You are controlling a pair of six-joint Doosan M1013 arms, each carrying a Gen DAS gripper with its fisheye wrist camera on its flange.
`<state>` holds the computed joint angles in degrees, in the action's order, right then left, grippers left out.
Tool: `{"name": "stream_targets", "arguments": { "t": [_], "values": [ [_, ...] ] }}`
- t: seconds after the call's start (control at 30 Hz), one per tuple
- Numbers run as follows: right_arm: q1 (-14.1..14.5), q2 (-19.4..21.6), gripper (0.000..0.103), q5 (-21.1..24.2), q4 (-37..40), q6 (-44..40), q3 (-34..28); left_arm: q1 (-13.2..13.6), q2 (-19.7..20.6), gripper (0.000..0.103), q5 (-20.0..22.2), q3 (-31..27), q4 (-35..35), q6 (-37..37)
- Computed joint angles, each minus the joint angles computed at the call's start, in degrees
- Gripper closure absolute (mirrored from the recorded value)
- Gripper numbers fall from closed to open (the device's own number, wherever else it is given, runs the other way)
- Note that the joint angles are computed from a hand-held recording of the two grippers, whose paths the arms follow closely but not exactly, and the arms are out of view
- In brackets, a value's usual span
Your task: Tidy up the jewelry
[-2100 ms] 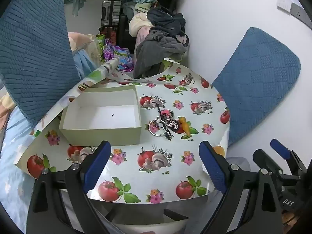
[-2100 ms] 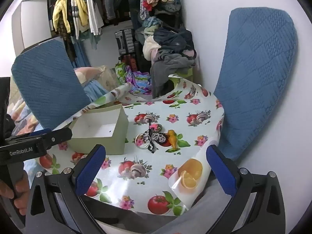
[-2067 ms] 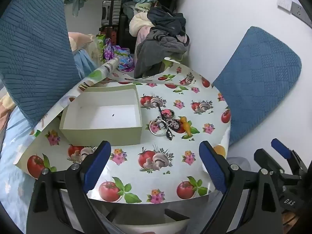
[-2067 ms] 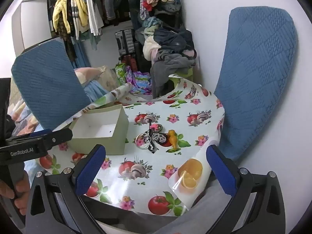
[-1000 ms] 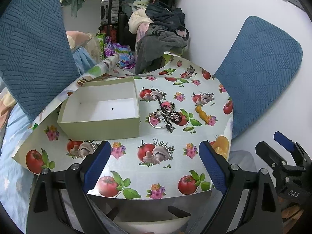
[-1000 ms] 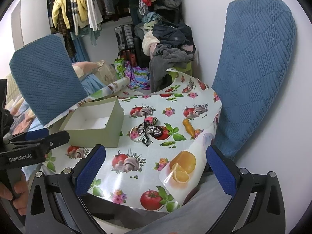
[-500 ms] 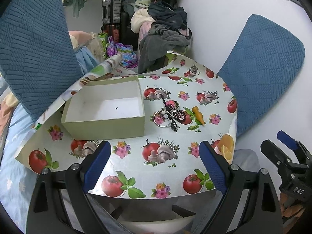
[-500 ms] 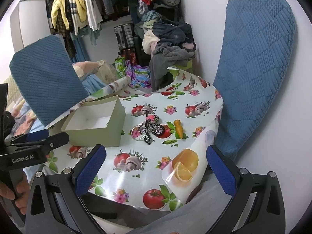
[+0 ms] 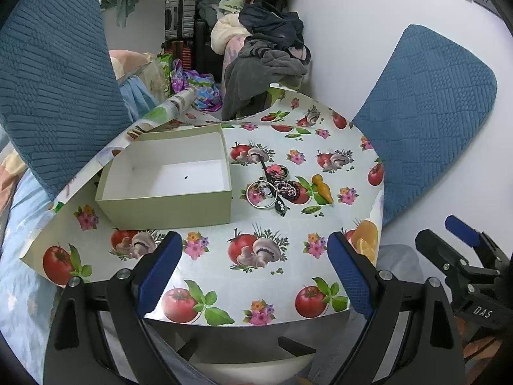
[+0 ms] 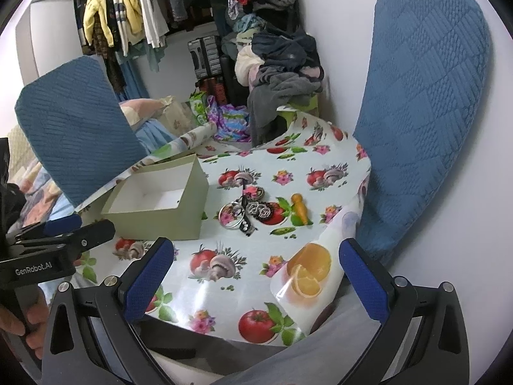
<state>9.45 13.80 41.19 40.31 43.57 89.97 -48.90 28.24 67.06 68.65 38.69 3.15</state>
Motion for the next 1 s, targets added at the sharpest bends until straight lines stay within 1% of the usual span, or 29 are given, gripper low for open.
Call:
{"name": "stream_targets", "arguments": {
  "t": [0.17,0.27,0.33,0.4,0.47,0.53,0.6,0.73,0.83,0.87,0.93,0.97,1.0],
  "values": [
    [-0.08,0.22,0.0,0.34,-0.43,1.22,-0.15,-0.11,-0.16,0.011,0.08,0.43,0.1,-0.83],
    [-0.41,0.24,0.001,0.96,0.82,0.27,0.07,-0.03,-0.08,0.011,0.02,0.61,-0.6,-0.57],
    [-0.54,0.42,0.004,1.16,1.06,0.09,0.1,0.03,-0.05,0.011,-0.17,0.8,-0.83,-0.64],
    [-0.48,0.53,0.012,0.79,0.52,0.54,0.14,0.07,0.18,0.011,-0.28,0.79,-0.88,-0.46],
    [-0.52,0.77,0.016,0.9,0.02,1.71,-0.02,0.02,0.62,0.011,0.34,0.47,-0.69,-0.17],
    [-0.55,1.11,0.02,1.15,-0.32,2.63,-0.22,0.23,0.7,0.011,-0.62,0.77,-1.38,0.04],
    [-0.49,1.56,0.025,1.47,-0.72,2.82,-0.48,0.52,0.94,0.011,-0.73,0.72,-2.29,0.59],
    [-0.48,2.33,0.027,2.11,-0.78,2.59,-0.93,1.1,1.3,0.011,-1.64,0.65,-3.45,0.96],
    [-0.4,3.04,0.032,2.56,-0.61,1.62,-1.56,1.62,1.82,0.011,-2.31,0.21,-4.44,1.7],
    [-0.26,3.27,0.035,2.3,-0.99,1.55,-1.76,1.78,1.99,0.011,-2.63,0.07,-4.76,1.97],
    [0.12,3.71,0.044,1.58,-2.01,2.13,-2.14,2.07,2.46,0.011,-3.26,-0.35,-5.04,2.81],
    [0.31,3.97,0.054,0.94,-2.85,2.88,-2.37,2.19,2.7,0.011,-3.43,-0.6,-5.08,3.41],
    [0.45,4.24,0.058,0.63,-3.62,3.58,-2.61,2.29,3.13,0.011,-3.2,-1.13,-4.86,3.98]
  ]
}}
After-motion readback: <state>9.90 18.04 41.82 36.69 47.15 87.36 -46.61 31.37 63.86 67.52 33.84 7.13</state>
